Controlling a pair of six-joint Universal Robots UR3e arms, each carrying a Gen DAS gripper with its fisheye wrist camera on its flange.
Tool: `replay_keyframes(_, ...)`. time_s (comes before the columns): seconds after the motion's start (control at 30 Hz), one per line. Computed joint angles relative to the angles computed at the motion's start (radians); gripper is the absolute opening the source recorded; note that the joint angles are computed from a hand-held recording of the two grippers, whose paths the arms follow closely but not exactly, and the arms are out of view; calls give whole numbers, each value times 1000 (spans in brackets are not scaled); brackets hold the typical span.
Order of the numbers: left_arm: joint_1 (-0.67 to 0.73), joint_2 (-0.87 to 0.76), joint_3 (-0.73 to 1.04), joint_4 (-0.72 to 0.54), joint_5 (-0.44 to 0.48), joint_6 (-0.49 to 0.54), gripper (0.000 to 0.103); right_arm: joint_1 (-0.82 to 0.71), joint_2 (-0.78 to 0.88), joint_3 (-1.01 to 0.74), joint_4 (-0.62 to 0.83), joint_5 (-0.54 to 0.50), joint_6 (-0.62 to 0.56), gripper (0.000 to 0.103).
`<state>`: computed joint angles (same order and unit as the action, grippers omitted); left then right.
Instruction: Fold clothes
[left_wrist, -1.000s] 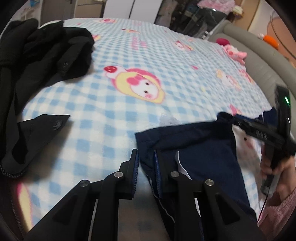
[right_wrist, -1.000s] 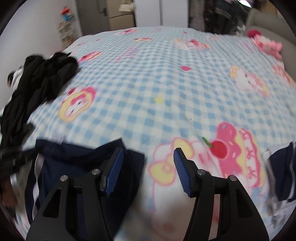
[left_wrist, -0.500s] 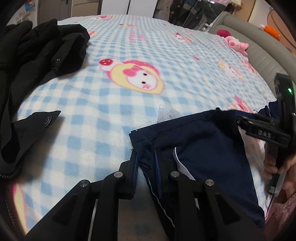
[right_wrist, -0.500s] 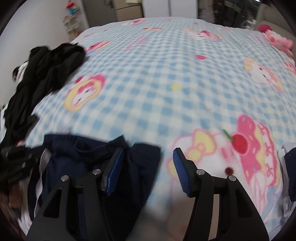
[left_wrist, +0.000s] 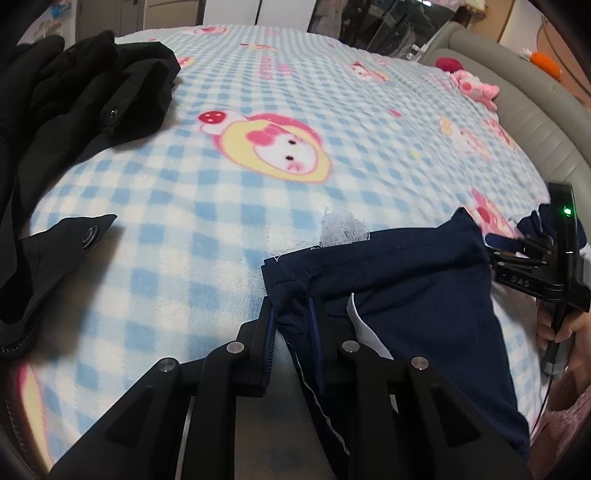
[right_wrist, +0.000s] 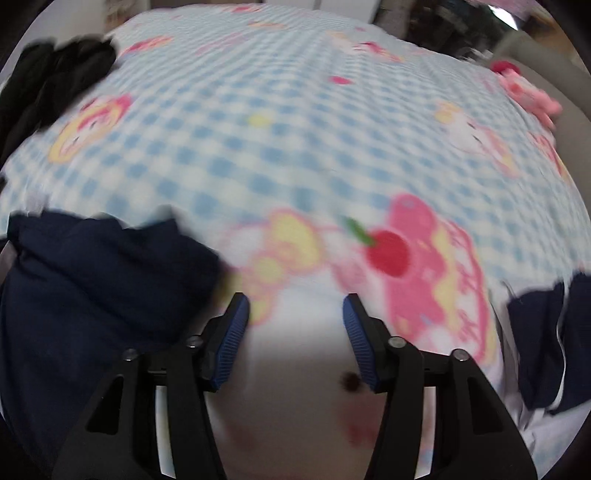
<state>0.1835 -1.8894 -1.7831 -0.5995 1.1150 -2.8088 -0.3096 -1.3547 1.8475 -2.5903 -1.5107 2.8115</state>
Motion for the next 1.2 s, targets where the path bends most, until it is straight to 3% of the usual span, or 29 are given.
replay_keyframes(0.17, 27, 34, -43, 64, -60, -8, 19, -48, -90, 54, -55, 206, 36, 52)
replay_keyframes(0.23, 32, 33, -44, 69, -70, -9, 19, -33, -94, 43, -32, 269, -5, 64)
replay_keyframes(0.3, 34, 23, -30, 47, -74, -7, 19, 8, -50, 22, -16, 251, -37, 68)
replay_keyframes(0.43, 50, -23, 15, -34, -100, -14, 20, 44, 55, -4, -50, 155, -21, 63)
replay_keyframes(0.5, 62, -34, 12, -29, -107, -39, 22, -8, 28, 44, -105, 197, 39, 61)
replay_keyframes(0.63, 80, 23, -83, 119, -150, -64, 22, -70, -41, 130, -232, 183, 134, 61)
replay_keyframes(0.7, 104, 54, -119, 132, -229, -35, 22, -108, -72, 126, -183, 254, 132, 61)
replay_keyframes(0.83, 100, 93, -164, 197, -242, -4, 22, -35, -61, 92, -96, 310, 63, 60)
replay_keyframes(0.93, 20, 46, -96, 203, -61, -45, 22, 74, -6, 93, -136, 145, 93, 59)
replay_keyframes(0.97, -18, 10, -54, 212, 71, -89, 25, 99, 10, 87, -138, 82, 124, 59)
replay_keyframes(1.0, -27, -3, -44, 226, 146, -131, 23, 105, 0, 85, -114, 58, 152, 59)
replay_keyframes(1.03, -2, 0, -46, 227, 145, -164, 23, 110, -36, 92, -86, 46, 168, 59)
replay_keyframes(1.1, 91, 44, -61, 160, -7, -167, 23, 120, -148, 129, -50, 48, 161, 59)
replay_keyframes(1.2, 141, 154, -135, 99, -143, -73, 26, 126, -373, 225, 26, 118, 81, 59)
